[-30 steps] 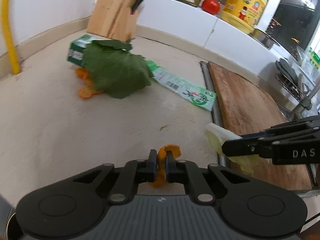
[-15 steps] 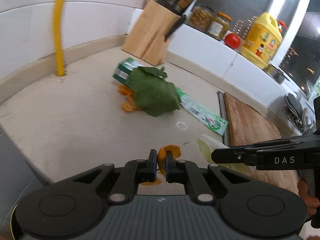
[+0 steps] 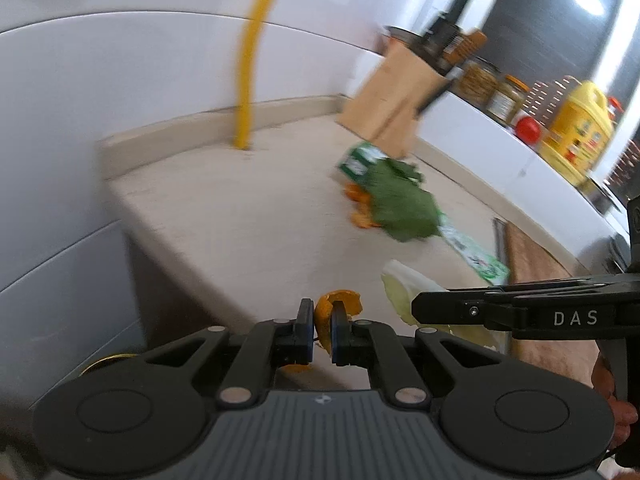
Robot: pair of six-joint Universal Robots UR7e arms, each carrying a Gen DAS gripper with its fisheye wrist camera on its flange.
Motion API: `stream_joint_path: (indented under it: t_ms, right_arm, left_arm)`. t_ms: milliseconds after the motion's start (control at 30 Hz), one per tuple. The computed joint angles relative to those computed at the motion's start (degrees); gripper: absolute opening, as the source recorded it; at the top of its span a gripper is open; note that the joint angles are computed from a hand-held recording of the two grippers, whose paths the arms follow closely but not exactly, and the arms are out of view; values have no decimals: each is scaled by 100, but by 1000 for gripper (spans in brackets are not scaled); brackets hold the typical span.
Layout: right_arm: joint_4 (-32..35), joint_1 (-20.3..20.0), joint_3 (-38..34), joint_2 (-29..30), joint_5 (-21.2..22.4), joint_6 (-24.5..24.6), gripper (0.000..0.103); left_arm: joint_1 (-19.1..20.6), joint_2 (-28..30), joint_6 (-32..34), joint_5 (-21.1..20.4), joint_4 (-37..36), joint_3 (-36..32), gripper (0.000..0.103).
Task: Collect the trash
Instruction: 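Carry the held peel and cabbage leaf down to the black bin with both tools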
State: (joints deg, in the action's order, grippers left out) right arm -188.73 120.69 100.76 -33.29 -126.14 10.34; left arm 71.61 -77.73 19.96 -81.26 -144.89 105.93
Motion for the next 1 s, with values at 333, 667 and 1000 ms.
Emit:
stream_joint_path:
  t_ms: [333, 667, 1000]
  right_arm:
    - [766, -14, -1046, 691, 828, -433, 14]
    - [1504, -80, -1954, 1335, 1126, -552, 14]
    - [1964, -217, -2436, 1667, 1089, -408, 17]
  left_arm:
    - [361, -388, -262, 579, -184, 82, 4]
    - [653, -344, -343, 1025, -181, -67, 5]
    - [818, -93, -442, 1185, -81, -311, 5]
